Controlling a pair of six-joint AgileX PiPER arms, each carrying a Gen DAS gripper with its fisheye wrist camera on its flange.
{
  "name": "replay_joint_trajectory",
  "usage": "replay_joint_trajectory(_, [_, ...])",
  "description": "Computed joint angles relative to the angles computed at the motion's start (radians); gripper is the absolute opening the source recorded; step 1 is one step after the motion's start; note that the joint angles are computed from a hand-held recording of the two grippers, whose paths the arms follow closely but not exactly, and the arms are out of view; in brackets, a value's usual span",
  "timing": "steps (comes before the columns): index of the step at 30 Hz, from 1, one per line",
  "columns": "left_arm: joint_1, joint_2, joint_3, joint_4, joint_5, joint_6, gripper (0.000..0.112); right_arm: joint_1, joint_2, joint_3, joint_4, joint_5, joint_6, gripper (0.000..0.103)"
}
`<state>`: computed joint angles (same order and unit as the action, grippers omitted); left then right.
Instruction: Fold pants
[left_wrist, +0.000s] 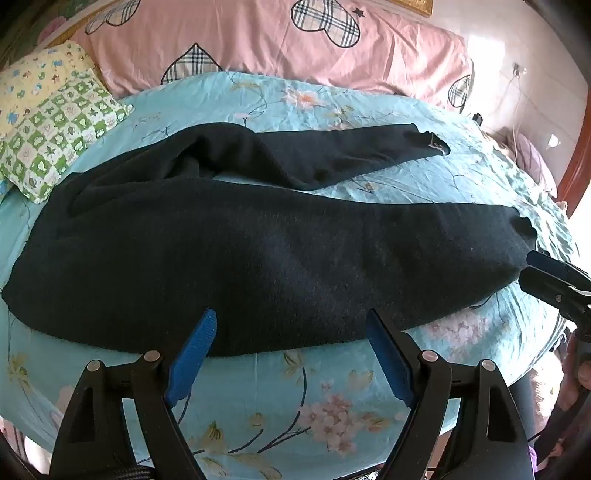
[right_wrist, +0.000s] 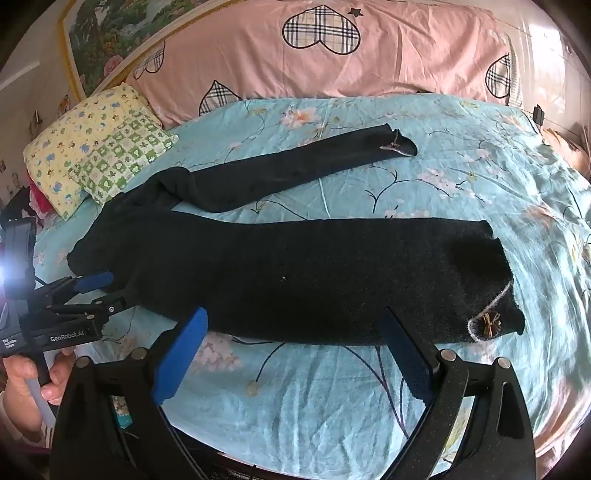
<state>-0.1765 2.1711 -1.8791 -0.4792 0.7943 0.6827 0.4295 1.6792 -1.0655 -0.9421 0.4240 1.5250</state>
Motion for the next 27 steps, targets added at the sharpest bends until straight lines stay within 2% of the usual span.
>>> replay_joint_trajectory(7, [0.003, -0.013, 0.024, -0.011, -0.012, 0.014, 0.084, 0.007, 0.004, 0.003, -0.029, -0.004, 0.034, 0.095])
replay_joint_trajectory(11, [0.005, 0.007, -0.038, 0.012, 0.024, -0.006, 0.084, 0.017, -0.002, 0.006, -0.053, 0.003, 0.06, 0.095])
replay_joint_trajectory(17, [0.003, 0.006, -0.038, 0.009, 0.018, -0.016, 0.084, 0.014, -0.001, 0.001, -0.045, 0.002, 0.049, 0.095])
replay_joint_trajectory(27, [-0.002, 0.061, -0.156, 0.045, 0.085, -0.078, 0.084, -0.017, 0.016, -0.047, 0.02, -0.012, -0.034, 0.095])
